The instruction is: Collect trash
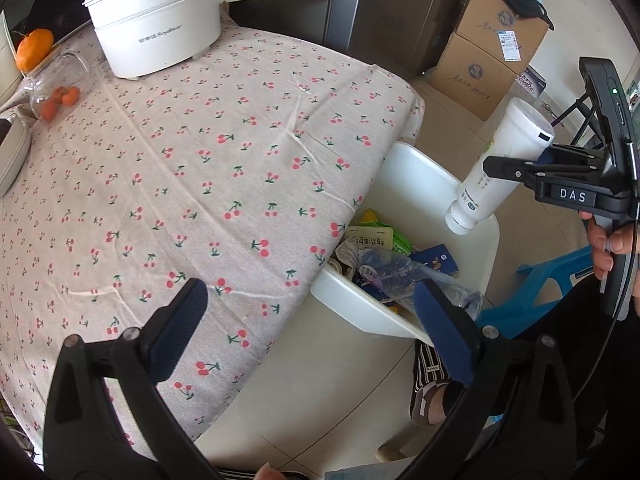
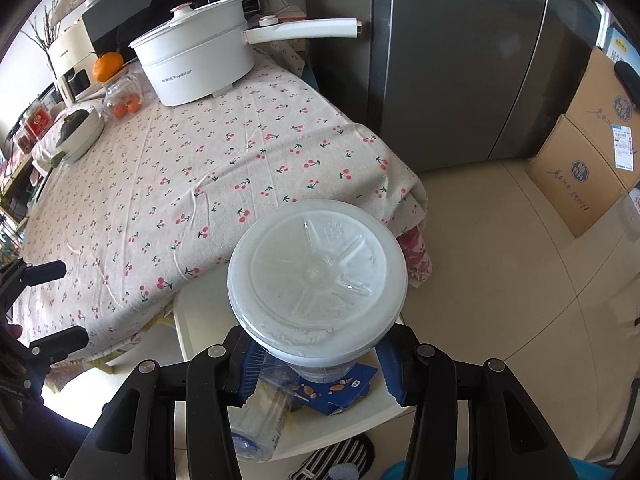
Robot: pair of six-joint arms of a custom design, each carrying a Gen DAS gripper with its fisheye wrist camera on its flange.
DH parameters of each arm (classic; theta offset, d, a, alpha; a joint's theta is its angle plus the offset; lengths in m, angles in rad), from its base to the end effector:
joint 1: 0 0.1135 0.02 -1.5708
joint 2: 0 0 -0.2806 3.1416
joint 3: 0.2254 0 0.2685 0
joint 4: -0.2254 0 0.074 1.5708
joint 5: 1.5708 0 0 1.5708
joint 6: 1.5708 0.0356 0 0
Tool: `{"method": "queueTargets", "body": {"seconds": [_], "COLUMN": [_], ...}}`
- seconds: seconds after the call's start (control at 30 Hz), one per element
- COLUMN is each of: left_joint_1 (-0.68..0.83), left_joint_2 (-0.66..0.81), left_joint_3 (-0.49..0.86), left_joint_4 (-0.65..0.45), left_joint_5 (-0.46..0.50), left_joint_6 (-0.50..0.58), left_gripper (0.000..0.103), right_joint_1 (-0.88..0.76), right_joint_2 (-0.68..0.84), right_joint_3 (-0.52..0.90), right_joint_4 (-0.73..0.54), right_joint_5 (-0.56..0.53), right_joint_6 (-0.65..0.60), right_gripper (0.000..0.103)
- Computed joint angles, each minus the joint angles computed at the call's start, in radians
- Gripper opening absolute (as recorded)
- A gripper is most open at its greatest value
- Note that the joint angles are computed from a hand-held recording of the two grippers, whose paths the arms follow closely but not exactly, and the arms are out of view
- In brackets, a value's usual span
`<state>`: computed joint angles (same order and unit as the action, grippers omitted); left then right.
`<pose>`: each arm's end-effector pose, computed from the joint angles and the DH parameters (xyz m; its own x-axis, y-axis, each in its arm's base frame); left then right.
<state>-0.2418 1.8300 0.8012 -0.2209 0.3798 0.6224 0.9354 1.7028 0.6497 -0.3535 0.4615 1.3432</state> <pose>0.2999 -0.0876 0.0899 -0.5526 0.6940 -0.4615 0.8101 0.5774 -0.1018 0.1646 0.1965 0.0895 -0.7921 0.3956 -0.4649 0.4176 0.9067 0.0601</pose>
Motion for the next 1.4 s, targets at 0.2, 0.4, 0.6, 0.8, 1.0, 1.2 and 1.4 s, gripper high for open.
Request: {"method": "queueTargets", "body": {"seconds": [0.2, 0.4, 0.6, 0.8, 1.0, 1.2, 1.4], "left_joint_1": [0.058, 0.092, 0.113, 0.123, 0.128, 0.112, 0.143], "left_joint_2": [-0.005, -0.008, -0.028, -0.101, -0.181, -0.287, -0.431], "left_joint_3": [-0.004, -0.015, -0.043, -0.115, -0.201, -0.324, -0.423], "left_joint_4": [-0.005, 0.009, 0.043, 0.112, 0.169, 0.279, 0.321], "left_joint_5": [0.006, -0.001, -0.016, -0.029, -0.024, -0.109, -0.133], "left_joint_6": [0.013, 0.009, -0.014, -0.109, -0.194, -0.271, -0.31], "left_gripper": [0.102, 0.102, 0.102, 0.102, 0.102, 0.102, 0.102], "right_joint_1": [-0.069, -0.093, -0.049, 0.046, 0.138, 0.239, 0.334], "right_joint_2": [0.091, 0.095, 0.081, 0.041, 0.03, 0.062, 0.141], "right_joint_3": [0.067, 0.074, 0.102, 0.129, 0.168, 0.245, 0.366], "right_joint_4": [0.041, 0.085, 0.018, -0.092, -0.218, -0.364, -0.546], "right_joint_5": [-0.064, -0.077, -0.028, 0.079, 0.177, 0.254, 0.316], "right_joint_6": [-0.057, -0.029, 0.011, 0.074, 0.183, 0.329, 0.482], "right_gripper": [0.051, 0.066, 0.072, 0.074, 0.08, 0.085, 0.088]}}
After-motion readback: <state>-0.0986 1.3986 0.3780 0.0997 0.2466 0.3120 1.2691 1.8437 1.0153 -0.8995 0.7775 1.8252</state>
